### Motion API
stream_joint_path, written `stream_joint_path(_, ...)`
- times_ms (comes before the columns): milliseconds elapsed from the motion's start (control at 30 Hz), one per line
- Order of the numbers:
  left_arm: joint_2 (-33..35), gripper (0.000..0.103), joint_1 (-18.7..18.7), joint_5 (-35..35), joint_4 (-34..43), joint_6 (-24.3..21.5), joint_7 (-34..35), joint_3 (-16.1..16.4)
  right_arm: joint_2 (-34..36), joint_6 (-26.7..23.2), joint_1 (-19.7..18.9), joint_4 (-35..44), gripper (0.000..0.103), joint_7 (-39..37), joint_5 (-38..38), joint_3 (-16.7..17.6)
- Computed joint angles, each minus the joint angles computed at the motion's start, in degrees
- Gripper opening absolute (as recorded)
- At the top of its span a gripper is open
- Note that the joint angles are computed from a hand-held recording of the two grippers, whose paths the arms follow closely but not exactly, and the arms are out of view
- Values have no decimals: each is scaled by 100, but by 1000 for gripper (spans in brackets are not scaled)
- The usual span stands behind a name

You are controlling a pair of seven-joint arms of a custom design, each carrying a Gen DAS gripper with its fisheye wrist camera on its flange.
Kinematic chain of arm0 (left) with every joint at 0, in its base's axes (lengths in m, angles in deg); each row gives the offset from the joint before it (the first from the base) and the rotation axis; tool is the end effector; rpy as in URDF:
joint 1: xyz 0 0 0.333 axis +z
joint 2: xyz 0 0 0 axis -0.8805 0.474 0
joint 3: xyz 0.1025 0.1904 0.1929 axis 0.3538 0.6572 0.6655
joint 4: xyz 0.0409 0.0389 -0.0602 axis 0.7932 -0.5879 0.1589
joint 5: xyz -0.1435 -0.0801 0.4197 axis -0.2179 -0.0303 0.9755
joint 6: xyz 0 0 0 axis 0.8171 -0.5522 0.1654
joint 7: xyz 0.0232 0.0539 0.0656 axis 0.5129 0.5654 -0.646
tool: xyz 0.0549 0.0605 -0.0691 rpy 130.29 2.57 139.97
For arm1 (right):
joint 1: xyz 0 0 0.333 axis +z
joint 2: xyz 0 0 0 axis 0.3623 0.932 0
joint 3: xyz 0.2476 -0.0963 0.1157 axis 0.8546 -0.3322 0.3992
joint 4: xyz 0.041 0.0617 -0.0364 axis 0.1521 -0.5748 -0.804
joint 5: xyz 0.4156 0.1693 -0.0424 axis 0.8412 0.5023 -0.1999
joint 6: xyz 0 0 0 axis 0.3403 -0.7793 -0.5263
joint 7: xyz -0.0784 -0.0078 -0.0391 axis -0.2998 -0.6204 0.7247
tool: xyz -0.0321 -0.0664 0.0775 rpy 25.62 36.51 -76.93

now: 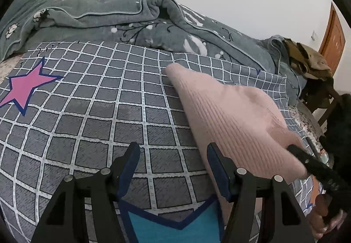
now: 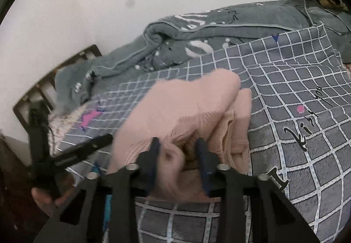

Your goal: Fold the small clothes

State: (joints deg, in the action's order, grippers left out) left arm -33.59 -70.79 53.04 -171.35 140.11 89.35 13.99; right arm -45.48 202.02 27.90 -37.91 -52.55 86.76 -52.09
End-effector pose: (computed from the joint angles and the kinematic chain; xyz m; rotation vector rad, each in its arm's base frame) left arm 0.6461 -0.1588 0.3448 -2.0404 1.4812 -1.0576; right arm 0.7111 0.1547 0.3666 -1.8532 1.2160 -0.2528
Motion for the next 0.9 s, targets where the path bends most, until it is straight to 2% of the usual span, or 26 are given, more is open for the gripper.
stream_joint_path(67,-9,61,-216,315,-8,248,-440,304,-108,248,-60,-124,6,-825,217,94)
stream_joint_path(100,12,61,-196,305,-3,409,-498,323,-259,415,-247,-223,5,-1524,840,254)
stream_joint_path(133,17,61,-343,361,-23,558,-639,507,-345,262,-434,-249,5,-1821,1307,300)
stream_joint_path(167,43,61,-345,303,-27,692,-638,533,-361,-22,-458,-226,5,-1716,1425,146)
stream_joint_path(200,78,61,-165,166,-32,803,-517,358,-334,-72,-410,-192,5,-1503,1327,30)
stream_joint_path(267,119,62,265,-33,-26,789,-253,-124,-52,45,-109,-13,5,-349,119,-334)
stream_joint_path(300,136,62,431,-126,-19,739,-114,-320,125,-121,95,100,5,433,-818,-579)
stream_joint_path(333,148,62,424,-199,-1,672,-30,-342,298,-272,216,198,5,838,-1380,-715)
stream_joint_path(400,155,62,286,-324,6,661,52,-213,215,-54,95,52,10,695,-1470,-517)
stream_joint_path(433,160,62,115,-369,4,729,43,-28,82,45,-79,-75,10,274,-1208,-311)
stream_joint_path(467,165,62,-53,-429,1,782,47,150,-29,-3,-265,-144,18,-118,-847,-138)
stream_joint_path(500,176,62,-223,-498,5,814,61,327,-69,-46,-340,-152,33,-300,-618,-76)
stream_joint_path(567,201,62,-380,-636,26,794,165,476,-106,-179,-491,-91,44,-648,12,23)
stream_joint_path(633,232,62,-456,-779,55,749,284,541,57,-318,-423,171,45,-450,79,-48)
stream_joint_path(733,270,62,-375,-1031,75,750,481,449,459,-258,-221,707,44,82,-226,-129)
stream_joint_path(800,291,62,-100,-1196,59,808,637,162,787,-236,-57,1122,44,627,-693,-227)
stream_joint_path(833,310,62,230,-1257,62,799,750,-186,1008,-154,185,1367,44,1278,-1247,-450)
stream_joint_path(867,313,62,363,-1320,55,786,840,-334,1117,-62,265,1454,39,1547,-1523,-511)
stream_joint_path(900,318,62,421,-1381,53,770,924,-405,1094,140,177,1381,17,1413,-1474,-372)
